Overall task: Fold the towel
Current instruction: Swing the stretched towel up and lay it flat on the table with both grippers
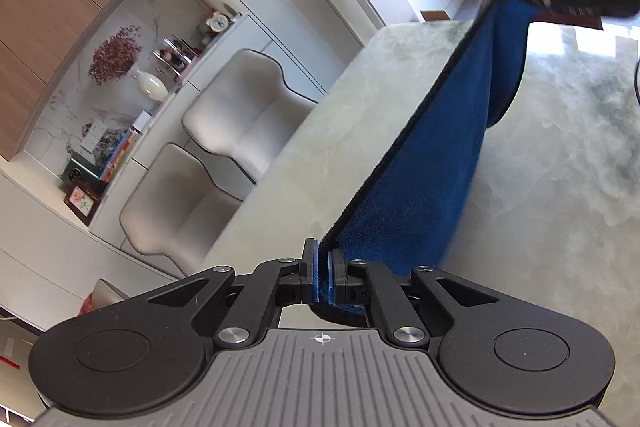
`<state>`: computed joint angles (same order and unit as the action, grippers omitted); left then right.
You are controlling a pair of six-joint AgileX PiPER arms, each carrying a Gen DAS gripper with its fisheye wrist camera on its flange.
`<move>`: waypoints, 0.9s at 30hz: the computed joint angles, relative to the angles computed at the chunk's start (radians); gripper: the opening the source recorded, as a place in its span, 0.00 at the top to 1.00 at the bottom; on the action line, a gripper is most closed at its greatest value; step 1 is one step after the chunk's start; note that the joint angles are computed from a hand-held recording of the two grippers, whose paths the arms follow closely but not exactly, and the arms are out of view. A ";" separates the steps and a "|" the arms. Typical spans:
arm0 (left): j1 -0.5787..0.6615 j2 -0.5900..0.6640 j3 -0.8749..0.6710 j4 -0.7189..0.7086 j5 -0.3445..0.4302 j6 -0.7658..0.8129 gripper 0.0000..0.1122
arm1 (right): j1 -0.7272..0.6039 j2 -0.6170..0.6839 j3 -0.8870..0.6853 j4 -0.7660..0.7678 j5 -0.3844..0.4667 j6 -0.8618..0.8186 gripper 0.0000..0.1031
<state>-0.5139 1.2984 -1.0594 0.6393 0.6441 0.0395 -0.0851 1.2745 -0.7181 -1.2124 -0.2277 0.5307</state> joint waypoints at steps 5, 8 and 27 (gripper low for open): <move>0.045 0.058 -0.099 0.010 -0.016 0.066 0.97 | -0.006 0.094 -0.183 -0.054 -0.030 -0.048 0.96; 0.079 0.132 -0.193 0.008 -0.023 0.107 0.97 | 0.008 0.194 -0.316 -0.116 -0.017 -0.021 0.96; 0.054 0.202 -0.077 0.234 -0.077 -0.010 0.97 | 0.025 0.230 -0.291 -0.448 -0.023 0.132 0.96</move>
